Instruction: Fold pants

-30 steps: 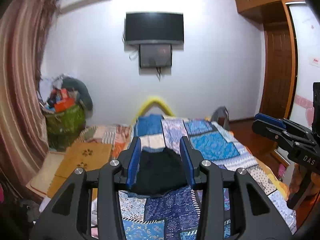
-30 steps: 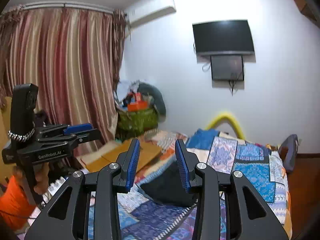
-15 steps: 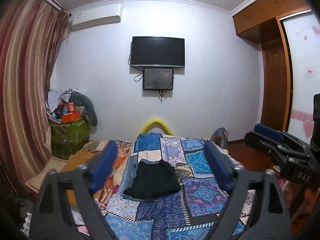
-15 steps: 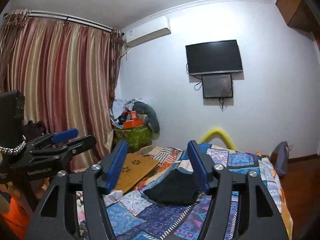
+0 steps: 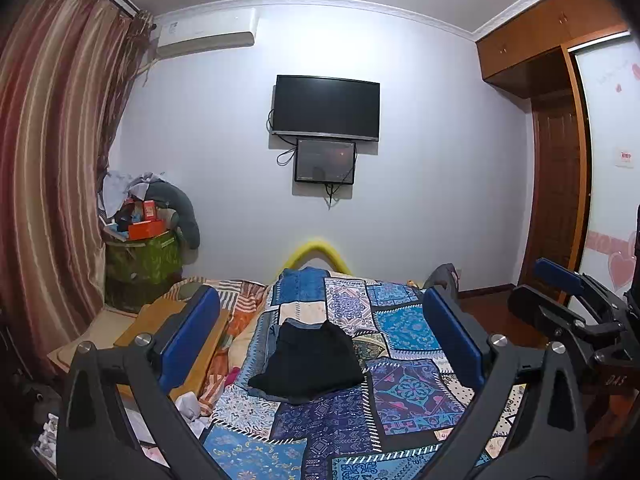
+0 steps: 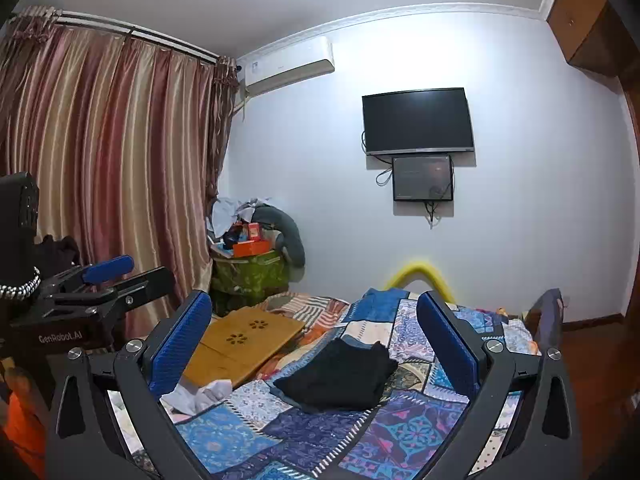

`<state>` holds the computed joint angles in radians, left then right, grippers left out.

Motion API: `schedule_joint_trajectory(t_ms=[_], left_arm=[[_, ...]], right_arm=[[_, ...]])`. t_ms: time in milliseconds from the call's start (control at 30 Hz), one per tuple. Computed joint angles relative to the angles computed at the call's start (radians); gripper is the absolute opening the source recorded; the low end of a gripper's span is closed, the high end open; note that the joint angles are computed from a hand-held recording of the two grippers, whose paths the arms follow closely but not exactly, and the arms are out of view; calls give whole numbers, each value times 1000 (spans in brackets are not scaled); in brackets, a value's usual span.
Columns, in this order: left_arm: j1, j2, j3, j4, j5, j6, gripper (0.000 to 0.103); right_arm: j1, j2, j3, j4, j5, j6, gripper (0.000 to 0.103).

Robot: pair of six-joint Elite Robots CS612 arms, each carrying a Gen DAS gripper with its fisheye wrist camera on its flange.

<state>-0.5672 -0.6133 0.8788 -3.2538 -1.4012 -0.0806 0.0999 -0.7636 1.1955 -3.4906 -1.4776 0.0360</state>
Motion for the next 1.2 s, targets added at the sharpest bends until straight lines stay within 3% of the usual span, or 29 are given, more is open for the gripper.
schedule_joint_trajectory(t_ms=[1200], left_arm=[[-1,15,-23,37,-15,13,103]], right_arm=[[-8,-16,20,41,6,38,102]])
